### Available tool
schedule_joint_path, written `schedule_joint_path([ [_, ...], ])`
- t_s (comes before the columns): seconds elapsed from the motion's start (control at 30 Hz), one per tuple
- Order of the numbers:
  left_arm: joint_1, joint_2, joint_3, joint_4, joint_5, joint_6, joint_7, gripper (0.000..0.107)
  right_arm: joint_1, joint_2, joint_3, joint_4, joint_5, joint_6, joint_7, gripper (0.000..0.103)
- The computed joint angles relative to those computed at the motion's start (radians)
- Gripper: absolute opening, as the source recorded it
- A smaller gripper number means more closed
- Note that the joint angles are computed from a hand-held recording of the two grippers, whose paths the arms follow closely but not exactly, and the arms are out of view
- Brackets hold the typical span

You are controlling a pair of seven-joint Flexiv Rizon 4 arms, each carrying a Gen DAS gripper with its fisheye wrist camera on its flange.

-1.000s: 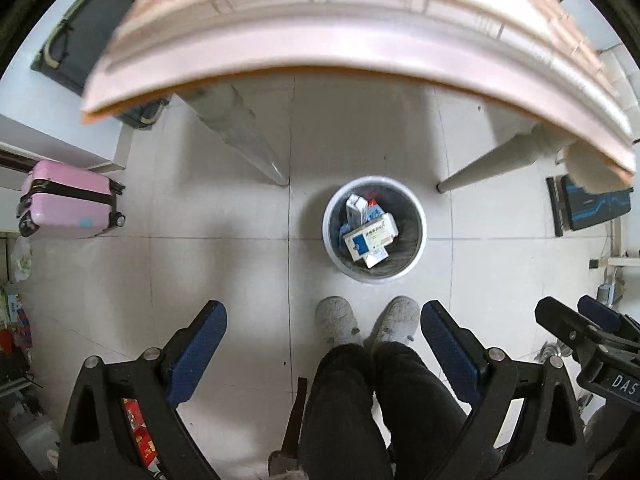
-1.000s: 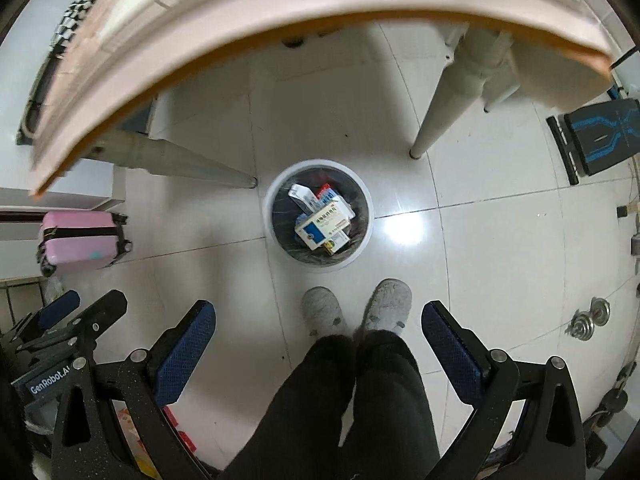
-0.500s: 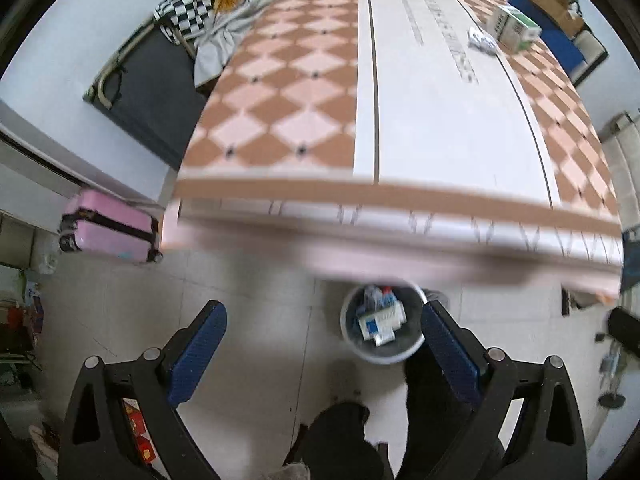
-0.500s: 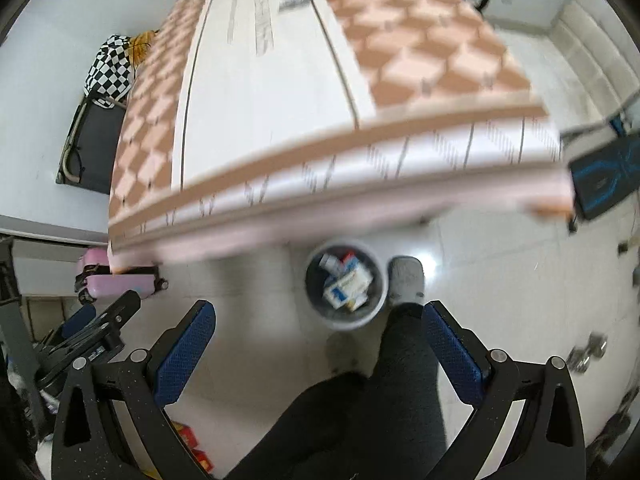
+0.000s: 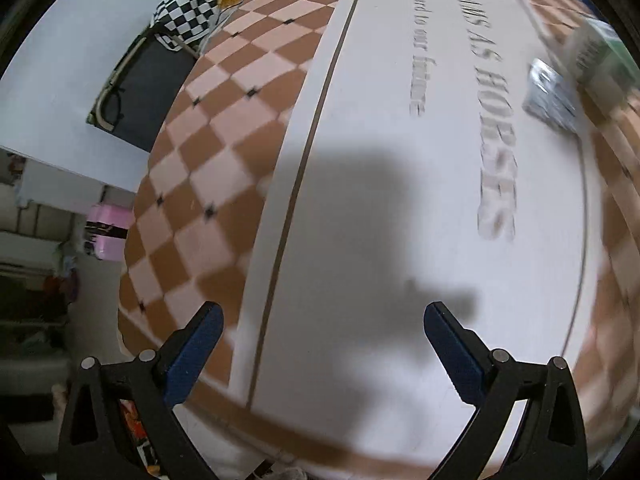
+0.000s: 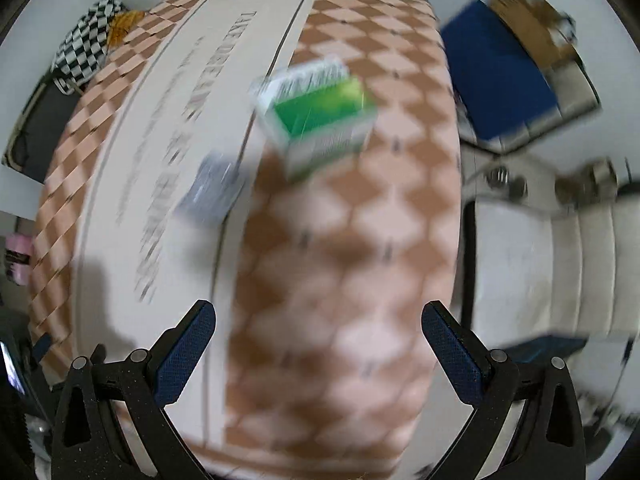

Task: Collect trash
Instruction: 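Grasp the clear blister pack with the left tool while the right tool grasps the green cold-medicine box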

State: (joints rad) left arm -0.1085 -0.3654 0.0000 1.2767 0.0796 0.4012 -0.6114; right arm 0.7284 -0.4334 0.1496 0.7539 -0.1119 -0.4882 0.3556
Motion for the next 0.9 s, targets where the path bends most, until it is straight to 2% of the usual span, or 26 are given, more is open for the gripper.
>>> schedule_joint_path([
  [0.1, -0.047, -0.027, 0.004, -0.022, 0.059, 0.033, -0.082, 0.103, -0.103, 0.025, 0.004, 0.062, 0.033, -0.003, -0.188, 0.103],
  [0.17, -0.073, -0.044, 0.008, -0.041, 0.097, 0.045, -0.121, 0.103, -0.152, 0.027, 0.004, 0.096, 0.059, 0.028, -0.272, 0.103],
  [0.27, -0.099, -0.071, 0.014, -0.08, 0.137, 0.029, -0.16, 0.103, -0.215, 0.04, 0.009, 0.174, 0.106, 0.109, -0.368, 0.103],
  [0.4, -0.124, -0.093, 0.019, -0.114, 0.17, 0.009, -0.189, 0.103, -0.262, 0.066, 0.017, 0.286, 0.154, 0.239, -0.423, 0.103],
  [0.43, -0.133, -0.095, 0.018, -0.119, 0.176, 0.003, -0.199, 0.103, -0.262, 0.074, 0.021, 0.314, 0.155, 0.27, -0.421, 0.103],
  [0.5, -0.139, -0.105, 0.014, -0.147, 0.17, -0.028, -0.203, 0.103, -0.273, 0.105, 0.026, 0.383, 0.162, 0.34, -0.421, 0.092],
  [0.57, -0.145, -0.11, 0.004, -0.169, 0.149, -0.064, -0.206, 0.103, -0.278, 0.155, 0.031, 0.459, 0.159, 0.401, -0.387, 0.092],
  [0.63, -0.145, -0.117, -0.016, -0.199, 0.102, -0.125, -0.193, 0.103, -0.281, 0.196, 0.037, 0.508, 0.161, 0.406, -0.345, 0.092],
  [0.7, -0.147, -0.128, -0.041, -0.239, 0.041, -0.214, -0.17, 0.103, -0.288, 0.255, 0.047, 0.574, 0.174, 0.408, -0.284, 0.092],
  [0.8, -0.158, -0.178, -0.077, -0.341, -0.044, -0.406, -0.131, 0.103, -0.302, 0.324, 0.061, 0.658, 0.203, 0.435, -0.216, 0.092],
  [0.9, -0.187, -0.214, -0.087, -0.392, -0.063, -0.5, -0.089, 0.102, -0.319, 0.369, 0.069, 0.727, 0.239, 0.465, -0.185, 0.092],
])
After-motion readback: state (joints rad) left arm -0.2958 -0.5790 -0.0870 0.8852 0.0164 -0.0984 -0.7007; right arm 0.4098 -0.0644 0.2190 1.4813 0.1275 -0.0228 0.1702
